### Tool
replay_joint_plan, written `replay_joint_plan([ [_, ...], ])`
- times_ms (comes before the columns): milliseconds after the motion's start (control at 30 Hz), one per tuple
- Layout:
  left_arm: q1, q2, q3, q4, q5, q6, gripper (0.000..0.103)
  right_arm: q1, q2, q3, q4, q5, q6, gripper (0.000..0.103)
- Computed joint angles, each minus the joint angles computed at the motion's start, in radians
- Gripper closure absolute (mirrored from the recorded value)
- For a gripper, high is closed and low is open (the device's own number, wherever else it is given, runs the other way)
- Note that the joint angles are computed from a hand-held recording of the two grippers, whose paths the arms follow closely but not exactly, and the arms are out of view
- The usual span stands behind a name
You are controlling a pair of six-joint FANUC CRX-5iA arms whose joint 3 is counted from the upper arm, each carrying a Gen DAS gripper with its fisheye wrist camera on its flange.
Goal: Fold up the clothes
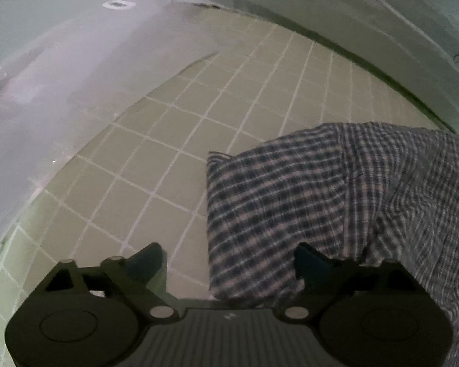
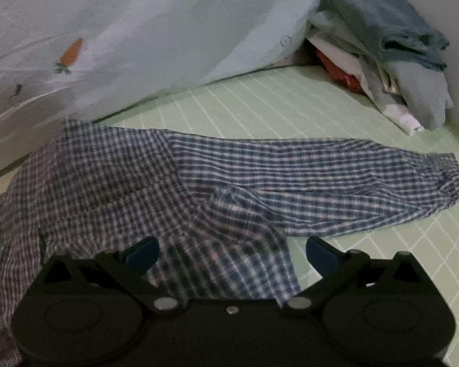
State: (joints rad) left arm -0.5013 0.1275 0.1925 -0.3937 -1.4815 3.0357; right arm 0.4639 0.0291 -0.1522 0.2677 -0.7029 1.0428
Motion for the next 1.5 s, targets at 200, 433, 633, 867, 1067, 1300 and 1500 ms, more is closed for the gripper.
replay_joint_plan([
  [200, -0.001, 0.016, 0.014, -0.011, -0.009, -0.058, 0.018, -0.002, 0.034, 0.047, -0.026, -0.051, -0.009, 0.0],
  [433, -0.005, 0.012, 0.024, -0.029, 0.018, -0.144, 0.065, -0.009, 0.031, 0.049, -0.053, -0.061, 0.014, 0.0],
  [633, -0.046, 0.052, 0.125, -0.099, -0.026, -0.198, 0.099, -0.038, 0.03, 0.049, -0.096, -0.023, 0.011, 0.0],
  [867, -0.135, 0.128, 0.319, -0.207, 0.037, -0.247, 0.1, -0.083, 0.022, 0.035, -0.139, 0.022, 0.013, 0.0],
  [1067, -0.11, 0.268, 0.386, -0.024, 0.225, -0.416, 0.1, -0.118, 0.02, 0.035, -0.194, 0.03, 0.042, 0.0],
  [1300, -0.084, 0.297, 0.313, 0.131, 0.316, -0.448, 0.085, -0.14, 0.022, 0.045, -0.245, 0.034, 0.103, 0.0],
  [1500, -0.117, 0.15, 0.219, 0.012, 0.355, -0.258, 0.053, -0.133, 0.031, 0.055, -0.268, 0.024, 0.118, 0.0],
])
